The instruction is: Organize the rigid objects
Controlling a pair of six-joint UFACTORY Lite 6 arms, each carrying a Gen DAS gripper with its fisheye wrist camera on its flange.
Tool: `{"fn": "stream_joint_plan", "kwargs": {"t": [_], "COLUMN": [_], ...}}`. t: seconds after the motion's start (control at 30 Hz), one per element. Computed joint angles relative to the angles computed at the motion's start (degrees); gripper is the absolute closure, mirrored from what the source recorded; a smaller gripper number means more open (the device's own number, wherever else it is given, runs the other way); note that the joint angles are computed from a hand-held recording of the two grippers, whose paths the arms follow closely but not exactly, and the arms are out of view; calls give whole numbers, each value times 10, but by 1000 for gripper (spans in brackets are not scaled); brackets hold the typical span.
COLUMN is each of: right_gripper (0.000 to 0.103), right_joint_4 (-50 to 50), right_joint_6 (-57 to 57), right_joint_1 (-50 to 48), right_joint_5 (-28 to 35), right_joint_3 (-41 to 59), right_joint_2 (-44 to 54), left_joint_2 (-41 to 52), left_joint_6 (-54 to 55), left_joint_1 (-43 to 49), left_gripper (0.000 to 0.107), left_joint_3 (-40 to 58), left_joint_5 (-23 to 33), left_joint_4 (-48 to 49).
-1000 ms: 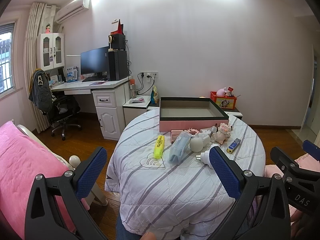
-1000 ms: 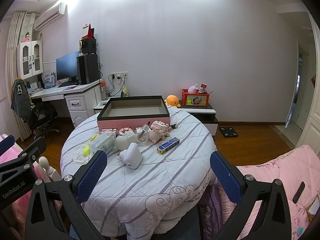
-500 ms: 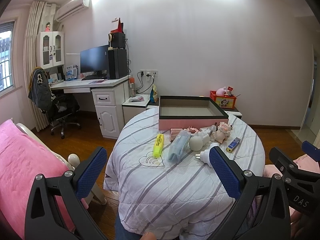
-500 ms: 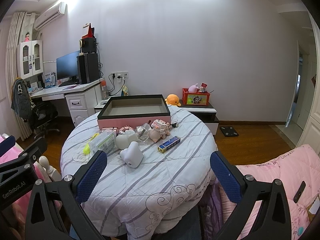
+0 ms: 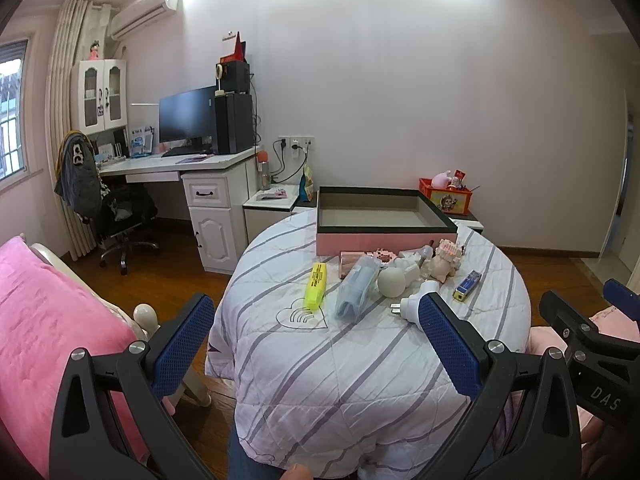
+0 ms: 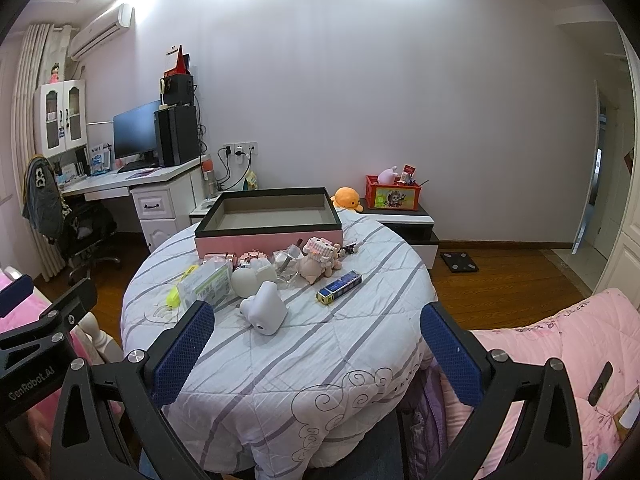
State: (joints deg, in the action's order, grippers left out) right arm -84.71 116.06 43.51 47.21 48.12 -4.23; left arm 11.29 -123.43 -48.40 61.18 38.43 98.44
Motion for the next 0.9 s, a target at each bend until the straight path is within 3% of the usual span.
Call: {"fn": "stream_joint_plan", "kwargs": {"t": [0.3, 0.53, 0.8, 0.9], "right_gripper": [0, 0, 0, 0], "right_joint_4": [-52, -165, -297, -320], "right_joint_6": [33, 97, 162, 173], "right_joint_1": [-73, -153, -222, -236], "right_joint_5": [-80, -163, -261, -294], "right_joint_3": [2, 29, 150, 202], "right_joint_2": [48, 135, 287, 333], "left_joint_2": [62, 163, 337, 402], "left_joint_6": [-56, -119, -71, 25], "left_joint_1": [45, 84, 133, 150], "left_gripper": [4, 4, 4, 4], "left_joint_3": [21, 80, 279, 379], "left_joint_5": [-48, -79, -148, -180], "left_joint_4": [50, 138, 148, 76]}}
